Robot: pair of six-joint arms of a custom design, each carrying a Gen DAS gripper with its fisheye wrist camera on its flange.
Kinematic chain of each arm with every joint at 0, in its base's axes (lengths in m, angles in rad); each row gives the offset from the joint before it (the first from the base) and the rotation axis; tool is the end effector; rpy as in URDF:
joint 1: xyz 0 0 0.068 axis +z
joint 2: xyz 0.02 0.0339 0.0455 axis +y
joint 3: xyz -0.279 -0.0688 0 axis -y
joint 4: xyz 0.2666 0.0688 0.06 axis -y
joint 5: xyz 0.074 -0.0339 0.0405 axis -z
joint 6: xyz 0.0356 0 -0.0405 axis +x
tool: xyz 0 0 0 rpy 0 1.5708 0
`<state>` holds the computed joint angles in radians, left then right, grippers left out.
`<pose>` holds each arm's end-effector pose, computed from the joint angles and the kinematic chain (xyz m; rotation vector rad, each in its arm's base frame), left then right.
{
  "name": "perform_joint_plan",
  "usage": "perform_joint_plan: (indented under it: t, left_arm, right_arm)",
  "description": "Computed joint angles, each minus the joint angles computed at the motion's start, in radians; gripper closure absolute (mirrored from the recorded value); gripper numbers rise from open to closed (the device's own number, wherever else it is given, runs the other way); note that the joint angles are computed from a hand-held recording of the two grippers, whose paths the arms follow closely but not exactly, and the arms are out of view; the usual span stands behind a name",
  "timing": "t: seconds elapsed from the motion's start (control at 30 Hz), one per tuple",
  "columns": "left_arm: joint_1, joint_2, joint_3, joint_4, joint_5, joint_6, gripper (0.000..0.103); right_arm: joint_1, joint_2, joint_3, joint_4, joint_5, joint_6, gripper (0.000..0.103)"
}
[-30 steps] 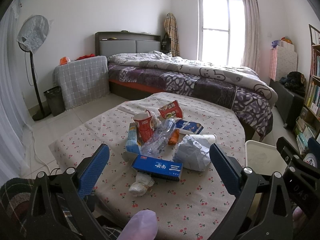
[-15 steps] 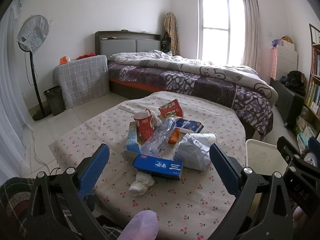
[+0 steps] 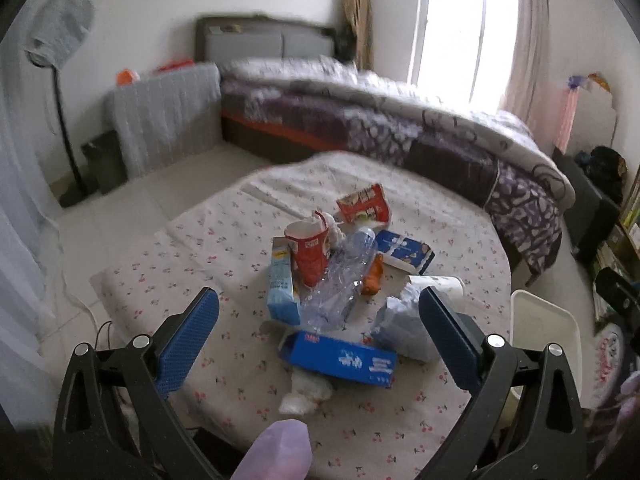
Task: Collect trash
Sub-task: 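Grasp the torn red-white paper cup with the left gripper while the right gripper approaches the crumpled paper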
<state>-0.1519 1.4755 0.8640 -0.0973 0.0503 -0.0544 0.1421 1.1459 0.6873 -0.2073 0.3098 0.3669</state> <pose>0.3253 -0.0516 0.2160 0.1377 2.2798 -0.1653 0.2544 0.0254 0.2368 0.4116 2.1617 -0.0631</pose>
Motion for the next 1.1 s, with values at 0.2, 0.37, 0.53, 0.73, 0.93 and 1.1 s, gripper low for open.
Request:
perform_joint_plan:
  t: [0.2,0.37,0.53,0.73,0.93,1.1]
  left_arm:
    - [0.053,0.312,0.445,-0.394,0.053,0.066,0.007]
    - [0.079,0.528,0.682,-0.535,0.05,0.013,0.007]
    - [0.065,0.689,0.848,-0.588,0.023,-0.005,0.007]
    - [0.055,0.824,1.052,-0.665,0.076,0.023,0.007]
    - [0.084,0.853,1.126,-0.703,0.108,0.045,0.013]
    - [0.085,0.877,1.149,-0.736,0.16,0.065,0.017]
  right_arm:
    - [-0.153,0.285,0.265,-0.146,-0.28,-0.055,0.006]
    - [-0.221,0.464,0.366,-0.149,-0.355,-0.084,0.006]
    - [-0.286,0.609,0.421,-0.155,-0.469,-0.098,0.006]
    - [-0.295,0.665,0.479,-0.208,-0.521,-0.152,0.006]
    - [-0.322,0.693,0.492,-0.231,-0.561,-0.129,0.006]
    - [-0.312,0.702,0.498,-0.229,-0.564,-0.119,0.006]
